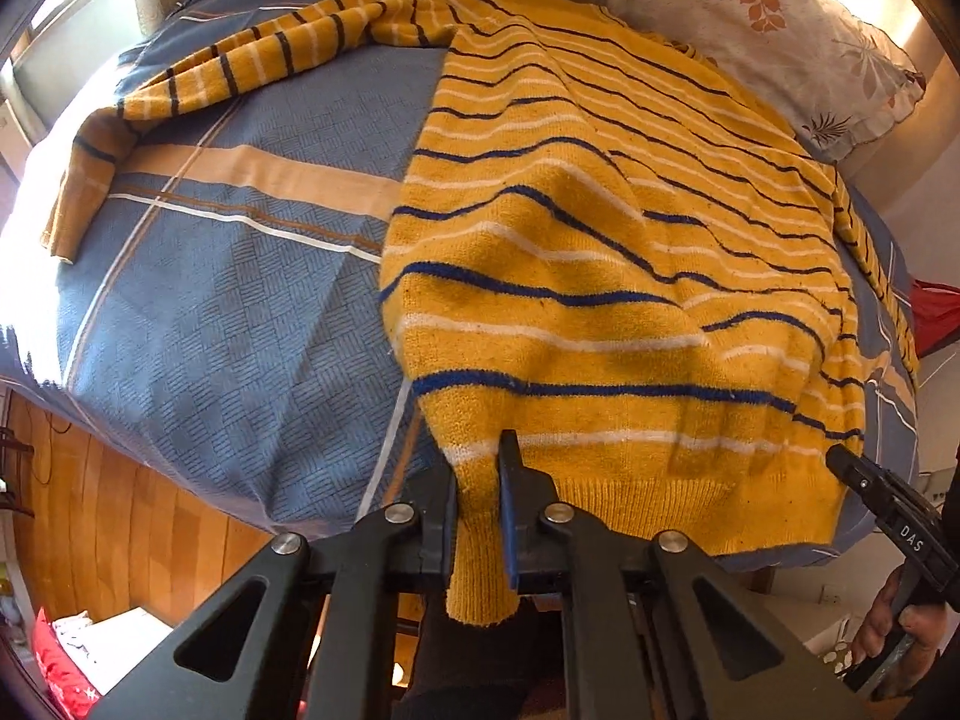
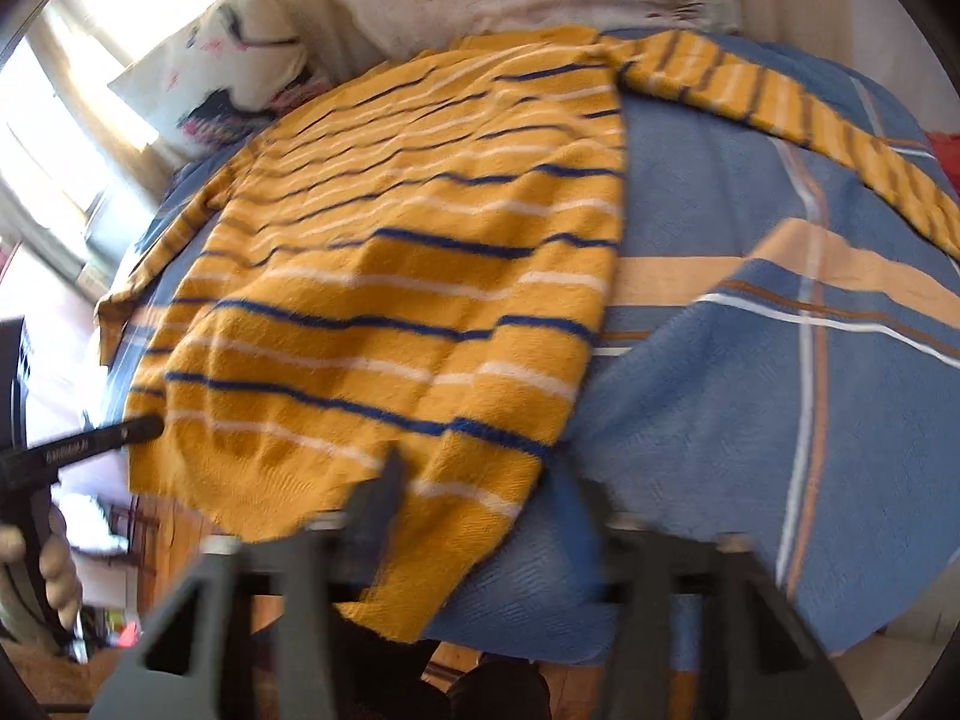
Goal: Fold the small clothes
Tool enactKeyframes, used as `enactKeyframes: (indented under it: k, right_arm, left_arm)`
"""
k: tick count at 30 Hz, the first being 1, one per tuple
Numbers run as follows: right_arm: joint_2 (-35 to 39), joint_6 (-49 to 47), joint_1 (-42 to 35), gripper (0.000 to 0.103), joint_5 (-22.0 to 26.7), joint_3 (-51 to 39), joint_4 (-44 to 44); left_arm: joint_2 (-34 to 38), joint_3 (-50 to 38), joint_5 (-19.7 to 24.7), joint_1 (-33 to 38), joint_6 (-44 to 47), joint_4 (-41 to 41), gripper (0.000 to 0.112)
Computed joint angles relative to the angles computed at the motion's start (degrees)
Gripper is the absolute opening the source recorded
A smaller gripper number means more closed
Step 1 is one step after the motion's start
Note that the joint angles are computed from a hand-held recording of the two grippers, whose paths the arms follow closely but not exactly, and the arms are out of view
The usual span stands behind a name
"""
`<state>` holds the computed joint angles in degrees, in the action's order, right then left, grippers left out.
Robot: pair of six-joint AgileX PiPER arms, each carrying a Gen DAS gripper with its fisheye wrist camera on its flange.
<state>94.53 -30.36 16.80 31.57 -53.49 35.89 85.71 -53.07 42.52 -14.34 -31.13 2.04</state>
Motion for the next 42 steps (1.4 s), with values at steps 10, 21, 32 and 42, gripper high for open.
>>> enactKeyframes:
  k: [10, 21, 32, 42]
  right_arm:
    - [-2.02, -3.98, -4.45, 0.012, 12.66, 1.0, -0.4]
    - [-2.1, -8.74, -22.3, 0.054, 5.1, -3.34, 10.82]
    - [21.9, 11.97, -38.43, 0.057, 2.11, -28.53, 16.33]
    - [31.62, 26.99, -34.53, 0.01, 3.12, -47.53, 7.23]
  left_arm:
    - [-7.45, 2.96, 5.54, 2.31, 1.43, -2.95, 0.012]
    - [-14.43, 2.83, 6.26, 6.22, -0.98, 0.87, 0.031]
    - [-8.93, -4.82, 9.08, 2.45, -2.73, 2.34, 0.044]
    - [-4.34, -11.07, 9.05, 1.86, -3.43, 2.47, 0.044]
